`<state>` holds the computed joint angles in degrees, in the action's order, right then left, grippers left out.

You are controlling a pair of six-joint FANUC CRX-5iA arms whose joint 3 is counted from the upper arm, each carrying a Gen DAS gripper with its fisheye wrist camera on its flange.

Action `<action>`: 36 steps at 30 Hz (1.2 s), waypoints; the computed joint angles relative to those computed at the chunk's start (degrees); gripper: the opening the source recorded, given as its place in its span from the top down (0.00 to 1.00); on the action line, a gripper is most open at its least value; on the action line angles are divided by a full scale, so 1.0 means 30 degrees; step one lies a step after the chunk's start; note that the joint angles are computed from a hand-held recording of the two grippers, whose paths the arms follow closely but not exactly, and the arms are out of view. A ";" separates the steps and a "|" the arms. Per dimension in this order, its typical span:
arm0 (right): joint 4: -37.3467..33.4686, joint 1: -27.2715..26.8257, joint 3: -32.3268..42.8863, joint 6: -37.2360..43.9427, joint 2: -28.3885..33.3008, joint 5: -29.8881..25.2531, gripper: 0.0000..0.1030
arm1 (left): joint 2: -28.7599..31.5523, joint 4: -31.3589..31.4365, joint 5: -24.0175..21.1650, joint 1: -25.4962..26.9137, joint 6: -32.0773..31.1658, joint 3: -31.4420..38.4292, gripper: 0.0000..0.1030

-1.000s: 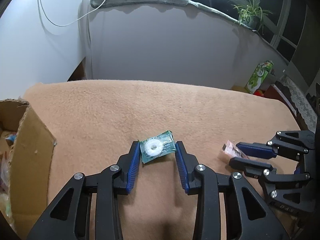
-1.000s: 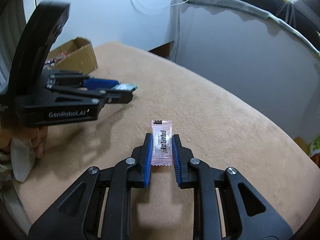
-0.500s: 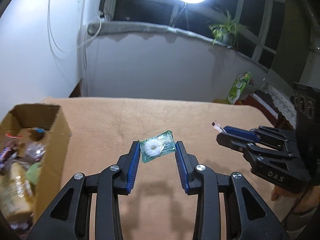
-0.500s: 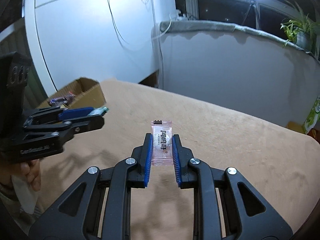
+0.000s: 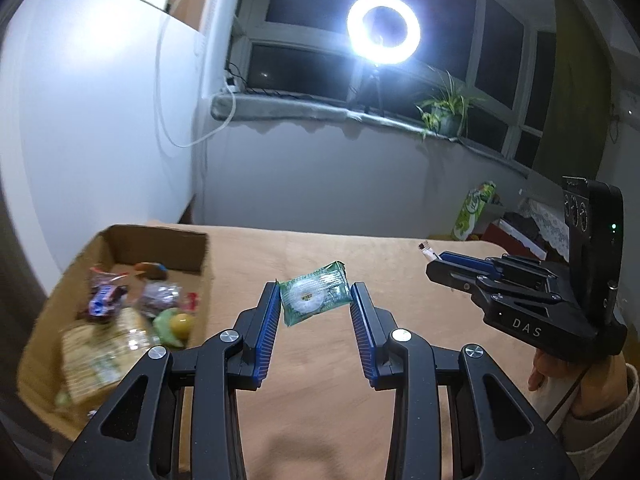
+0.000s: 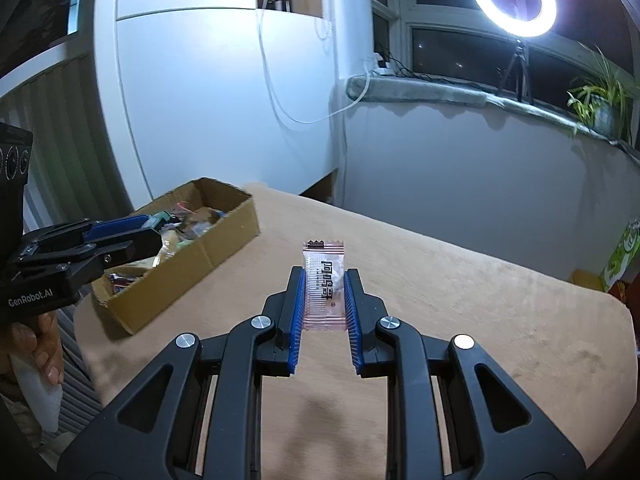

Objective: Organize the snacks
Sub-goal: 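Carry the mint packet and white wrapped candy over the box, then open both grippers to drop the mint packet and candy in the box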

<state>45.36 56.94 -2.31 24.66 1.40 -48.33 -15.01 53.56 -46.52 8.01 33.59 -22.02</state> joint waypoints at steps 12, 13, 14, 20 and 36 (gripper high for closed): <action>-0.1280 0.0791 0.4020 0.2935 0.2919 -0.0640 0.81 | -0.0830 0.1398 -0.0382 0.2856 -0.1163 -0.1103 0.67; -0.1406 0.0810 0.4316 0.3158 0.3142 -0.0660 0.81 | -0.0800 0.1481 -0.0457 0.3141 -0.1219 -0.1136 0.67; -0.1617 0.0857 0.4832 0.3524 0.3518 -0.0719 0.81 | -0.0808 0.1535 -0.0507 0.3360 -0.1265 -0.1186 0.67; -0.2857 0.1066 0.7573 0.5558 0.5448 -0.0982 0.80 | -0.0863 0.1760 -0.0887 0.4933 -0.1696 -0.1452 0.67; -0.5656 0.1061 1.4931 1.0047 1.0165 -0.2618 0.80 | 0.0258 0.1725 -0.1428 0.6263 -0.1920 -0.0920 0.67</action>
<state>28.39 60.12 42.48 54.80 31.90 -56.19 -14.23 58.74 -50.80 26.79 27.83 -24.78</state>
